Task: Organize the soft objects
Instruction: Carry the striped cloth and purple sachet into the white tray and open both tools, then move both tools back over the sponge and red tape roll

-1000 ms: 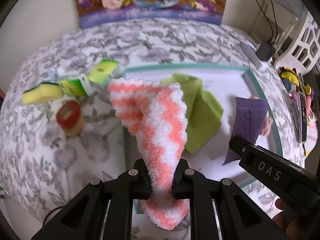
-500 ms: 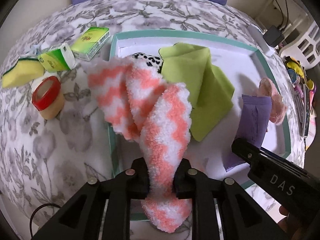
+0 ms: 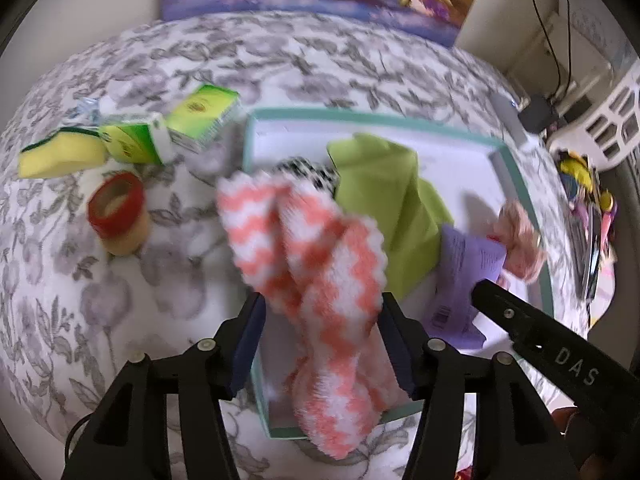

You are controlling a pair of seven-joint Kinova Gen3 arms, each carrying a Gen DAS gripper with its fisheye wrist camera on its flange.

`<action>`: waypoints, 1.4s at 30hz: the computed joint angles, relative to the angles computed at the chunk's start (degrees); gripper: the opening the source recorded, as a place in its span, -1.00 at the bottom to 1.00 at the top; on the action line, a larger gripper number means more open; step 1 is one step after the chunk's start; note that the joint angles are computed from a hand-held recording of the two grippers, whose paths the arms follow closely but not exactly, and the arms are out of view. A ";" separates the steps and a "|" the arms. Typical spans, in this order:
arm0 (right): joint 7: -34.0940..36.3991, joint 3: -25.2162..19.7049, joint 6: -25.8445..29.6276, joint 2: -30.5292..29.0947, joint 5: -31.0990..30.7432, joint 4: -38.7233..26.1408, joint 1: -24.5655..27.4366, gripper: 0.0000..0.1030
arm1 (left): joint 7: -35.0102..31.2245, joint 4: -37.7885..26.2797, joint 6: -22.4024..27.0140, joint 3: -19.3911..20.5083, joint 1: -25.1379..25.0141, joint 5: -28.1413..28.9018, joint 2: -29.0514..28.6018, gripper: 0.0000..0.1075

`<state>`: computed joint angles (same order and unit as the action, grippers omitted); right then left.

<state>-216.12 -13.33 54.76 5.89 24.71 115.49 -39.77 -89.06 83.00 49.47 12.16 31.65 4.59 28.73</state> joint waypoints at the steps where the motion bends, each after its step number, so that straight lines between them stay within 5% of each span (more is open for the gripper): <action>1: -1.06 -0.12 1.00 -0.18 0.60 -0.27 -0.43 0.29 | 0.47 0.17 -0.56 -0.28 -0.02 0.02 -0.35 0.14; 7: -5.85 -0.92 4.37 -0.90 3.58 -0.91 -1.45 0.29 | 5.39 1.92 -4.33 -2.52 0.48 -2.25 -2.66 0.23; 17: -2.33 -0.54 2.99 0.04 1.92 -1.25 -0.34 0.29 | 13.17 4.90 -10.25 -3.95 -0.56 -5.48 -5.66 0.32; 25: 0.40 0.10 2.33 0.74 0.94 -1.79 0.06 0.28 | 17.25 3.28 -8.17 -4.57 0.11 -8.99 -4.22 0.33; 28: 1.68 0.31 2.62 1.23 0.88 -2.35 -0.05 0.29 | 18.56 2.95 -7.17 -5.13 1.04 -10.88 -3.85 0.50; 31: 2.17 0.55 2.82 1.39 1.26 -2.51 -0.24 0.55 | 19.42 2.05 -5.68 -5.38 1.56 -12.23 -3.03 0.57; 33: 2.13 0.63 3.14 1.54 2.09 -2.59 -0.56 1.00 | 20.22 1.75 -5.06 -5.83 2.20 -13.53 -2.60 0.61; 42: 1.82 0.94 5.67 2.44 3.26 -3.69 -1.49 1.00 | 23.90 0.91 -3.40 -6.87 3.13 -17.28 -1.36 0.64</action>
